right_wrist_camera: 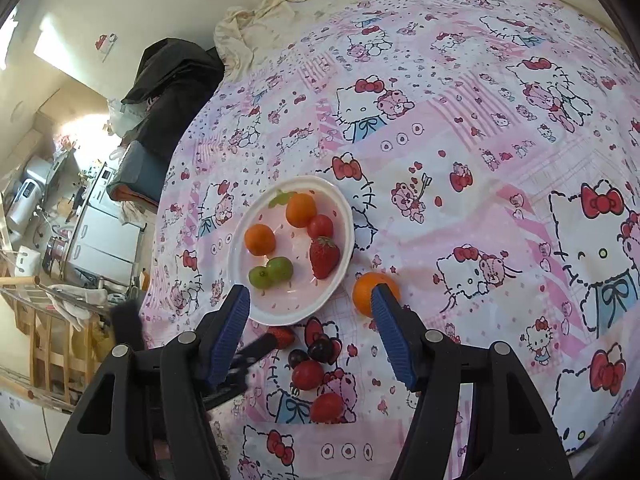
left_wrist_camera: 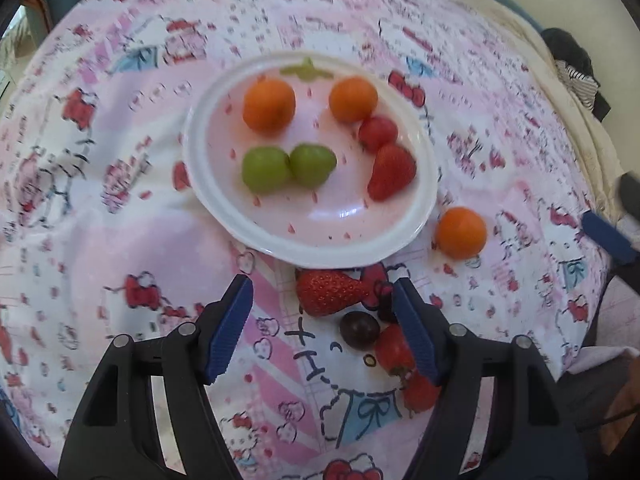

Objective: Organize fruits
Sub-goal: 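Grasp a mandarin with the right tool while the left tool grasps a strawberry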

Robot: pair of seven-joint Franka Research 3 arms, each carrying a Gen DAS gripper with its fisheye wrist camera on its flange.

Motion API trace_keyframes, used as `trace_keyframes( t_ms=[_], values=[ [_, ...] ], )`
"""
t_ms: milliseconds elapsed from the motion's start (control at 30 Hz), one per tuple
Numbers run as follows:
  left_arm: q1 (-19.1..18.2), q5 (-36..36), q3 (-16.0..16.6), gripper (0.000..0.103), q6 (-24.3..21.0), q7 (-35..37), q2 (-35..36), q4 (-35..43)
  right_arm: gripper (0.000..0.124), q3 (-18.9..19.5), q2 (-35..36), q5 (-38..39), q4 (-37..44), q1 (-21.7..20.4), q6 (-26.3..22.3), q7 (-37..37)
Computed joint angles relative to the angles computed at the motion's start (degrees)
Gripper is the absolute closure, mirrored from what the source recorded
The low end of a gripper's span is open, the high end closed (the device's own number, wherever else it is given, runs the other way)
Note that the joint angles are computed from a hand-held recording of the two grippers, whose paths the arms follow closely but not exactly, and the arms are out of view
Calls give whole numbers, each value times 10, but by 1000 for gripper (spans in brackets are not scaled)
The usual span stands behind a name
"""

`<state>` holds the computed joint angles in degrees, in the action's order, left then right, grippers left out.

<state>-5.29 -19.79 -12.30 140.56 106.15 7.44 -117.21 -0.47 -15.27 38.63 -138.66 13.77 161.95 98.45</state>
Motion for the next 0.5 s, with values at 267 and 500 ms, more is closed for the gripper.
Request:
trace_keyframes(
  t_ms=[267, 500],
  values=[
    [-5, 24, -9, 34, 11, 5, 21, 2, 58, -11, 4, 19, -1, 2, -8, -15],
    [-1, 18, -13, 34, 20, 16, 27, 5, 58, -9, 17, 28, 8, -3, -15, -25]
  ],
)
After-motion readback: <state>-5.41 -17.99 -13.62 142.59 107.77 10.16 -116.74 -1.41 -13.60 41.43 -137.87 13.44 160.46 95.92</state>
